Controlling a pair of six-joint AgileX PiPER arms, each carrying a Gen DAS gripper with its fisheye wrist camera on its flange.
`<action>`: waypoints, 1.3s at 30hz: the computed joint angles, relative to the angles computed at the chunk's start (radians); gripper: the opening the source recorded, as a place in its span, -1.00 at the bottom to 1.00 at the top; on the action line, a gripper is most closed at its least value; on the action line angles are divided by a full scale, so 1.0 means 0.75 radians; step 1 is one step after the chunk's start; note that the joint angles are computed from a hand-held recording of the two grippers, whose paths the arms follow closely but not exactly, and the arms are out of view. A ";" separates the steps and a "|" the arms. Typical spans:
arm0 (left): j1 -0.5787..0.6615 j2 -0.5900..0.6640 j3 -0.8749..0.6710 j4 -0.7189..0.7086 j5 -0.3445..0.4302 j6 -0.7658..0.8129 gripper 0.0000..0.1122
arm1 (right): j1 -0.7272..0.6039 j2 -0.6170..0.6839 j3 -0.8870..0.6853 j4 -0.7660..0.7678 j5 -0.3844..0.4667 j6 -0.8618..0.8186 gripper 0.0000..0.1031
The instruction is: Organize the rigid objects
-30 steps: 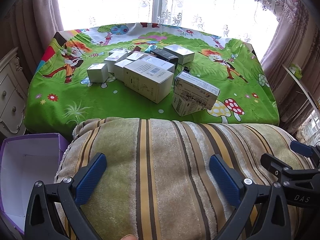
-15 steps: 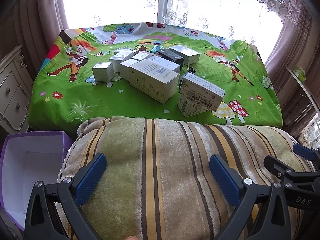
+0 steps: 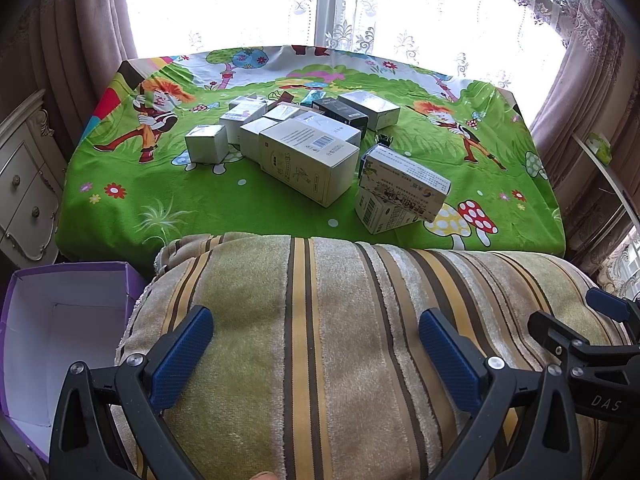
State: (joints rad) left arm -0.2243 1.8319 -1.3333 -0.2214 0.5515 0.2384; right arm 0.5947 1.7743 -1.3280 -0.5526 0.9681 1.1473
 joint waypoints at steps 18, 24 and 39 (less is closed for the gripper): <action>0.038 0.023 -0.088 -0.057 0.118 0.024 0.83 | -0.041 0.020 -0.042 0.056 -0.016 -0.160 1.00; 0.052 0.102 -0.255 -0.047 0.218 -0.018 0.83 | -0.158 0.048 -0.086 0.237 -0.137 -0.462 1.00; 0.127 0.423 -0.773 -0.240 0.515 -0.096 0.79 | -0.236 0.354 -0.586 0.458 -0.194 -1.092 0.95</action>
